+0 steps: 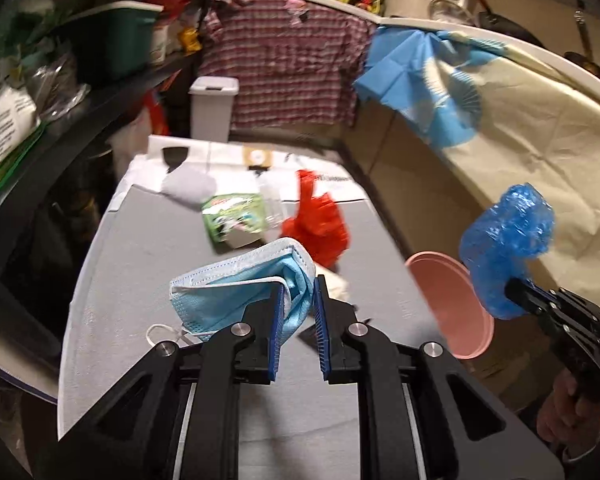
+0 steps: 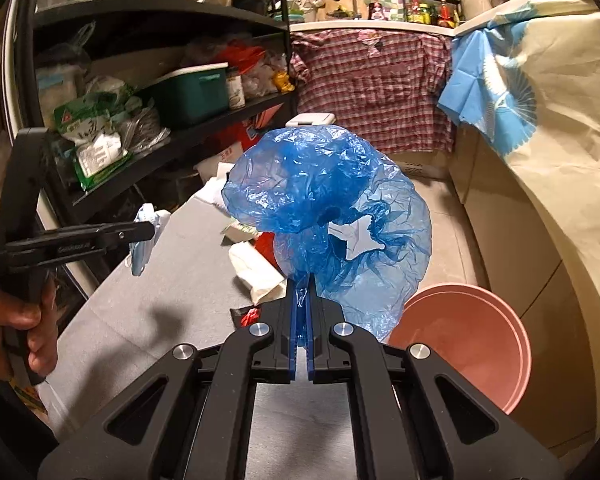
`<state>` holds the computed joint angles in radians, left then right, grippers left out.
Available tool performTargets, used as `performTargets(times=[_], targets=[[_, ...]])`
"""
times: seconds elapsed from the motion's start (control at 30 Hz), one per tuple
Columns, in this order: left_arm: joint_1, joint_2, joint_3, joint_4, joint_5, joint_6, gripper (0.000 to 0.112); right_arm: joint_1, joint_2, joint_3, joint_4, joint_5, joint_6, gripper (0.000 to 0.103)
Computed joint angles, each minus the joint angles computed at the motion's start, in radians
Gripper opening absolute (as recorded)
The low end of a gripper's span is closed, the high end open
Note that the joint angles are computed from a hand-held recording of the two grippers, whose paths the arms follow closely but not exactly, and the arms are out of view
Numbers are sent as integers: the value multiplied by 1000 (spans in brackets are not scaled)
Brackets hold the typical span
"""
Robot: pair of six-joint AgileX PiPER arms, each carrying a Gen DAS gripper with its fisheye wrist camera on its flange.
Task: Collect trash
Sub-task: 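Carry the face mask and blue bag in both tools over the pink bin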
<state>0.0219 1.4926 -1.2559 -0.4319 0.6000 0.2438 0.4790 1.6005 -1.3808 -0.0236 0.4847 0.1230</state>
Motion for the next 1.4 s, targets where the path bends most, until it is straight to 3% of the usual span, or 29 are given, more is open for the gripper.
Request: performTargets(times=[0.43,0.7,1.13,1.4], targets=[[-169,33,-78,78,3,-110,15,-184,-66,-59,85,123,-119,4],[-313,103,-171,120,1,-164,15,-339,-34,-55,202,137,-175,4],[-469,359,-390,61,-9,-127,15,-466,48,-40,395,132,-323,4],[-500,500,-529,44,26,-113,15,-478,91,-67,410,128,-342,4]])
